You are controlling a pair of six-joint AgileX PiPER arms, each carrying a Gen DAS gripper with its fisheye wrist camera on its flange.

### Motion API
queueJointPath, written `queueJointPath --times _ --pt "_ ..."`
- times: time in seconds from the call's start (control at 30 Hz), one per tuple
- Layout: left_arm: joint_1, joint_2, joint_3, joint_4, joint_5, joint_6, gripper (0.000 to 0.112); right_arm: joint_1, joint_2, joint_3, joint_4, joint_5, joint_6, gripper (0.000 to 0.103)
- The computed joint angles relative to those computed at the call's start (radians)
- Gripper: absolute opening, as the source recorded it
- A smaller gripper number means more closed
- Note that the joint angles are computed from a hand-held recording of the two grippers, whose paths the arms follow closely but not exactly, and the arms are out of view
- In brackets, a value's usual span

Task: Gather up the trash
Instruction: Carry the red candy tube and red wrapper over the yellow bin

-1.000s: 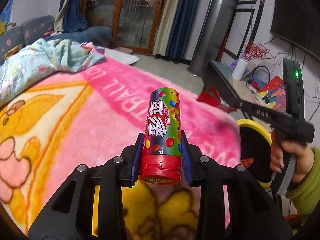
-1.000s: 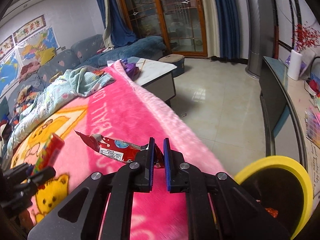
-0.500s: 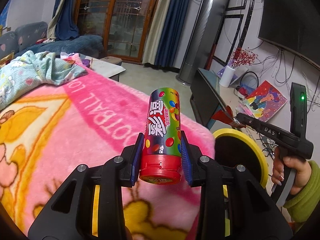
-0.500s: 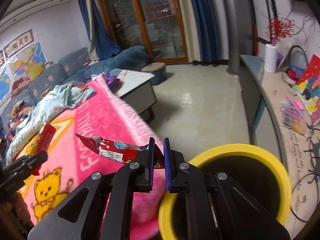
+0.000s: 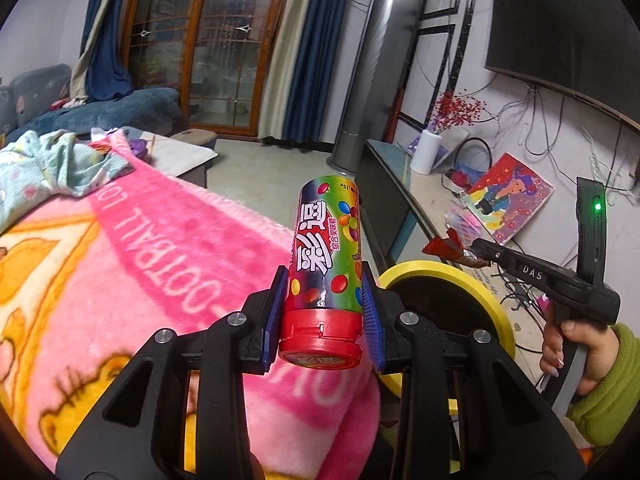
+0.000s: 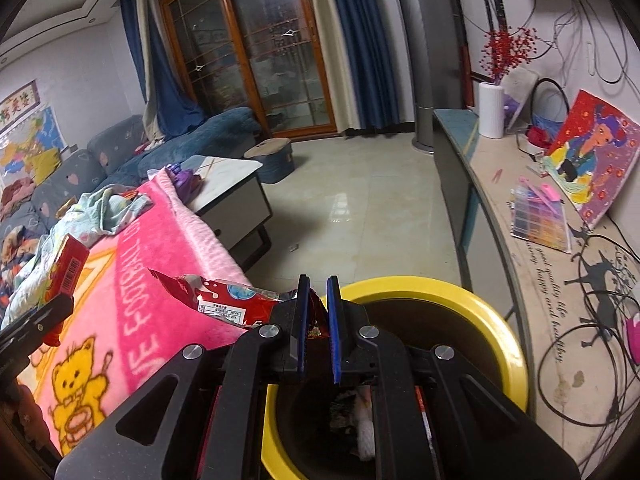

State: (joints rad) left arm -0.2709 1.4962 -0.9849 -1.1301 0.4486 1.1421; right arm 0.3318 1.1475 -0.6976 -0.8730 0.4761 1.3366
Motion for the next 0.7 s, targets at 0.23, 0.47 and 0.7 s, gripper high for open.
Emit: queueJointPath --times 0.23,0.47,0.7 --pt "-0.076 0.012 -0.006 0.003 -0.034 -0.005 0.027 0.005 -0.075 0.063 -0.044 0.054 0.024 0.009" --pt "-0.155 0.038 -0.019 0.014 -0.067 -0.02 0.027 0.041 -0.142 0.126 -0.121 0.142 0.074 0.009" --pt "-0.228 0.074 -0.045 0.034 -0.096 -0.035 0.025 0.063 -0.186 0.181 -0.142 0.2 0.08 0.009"
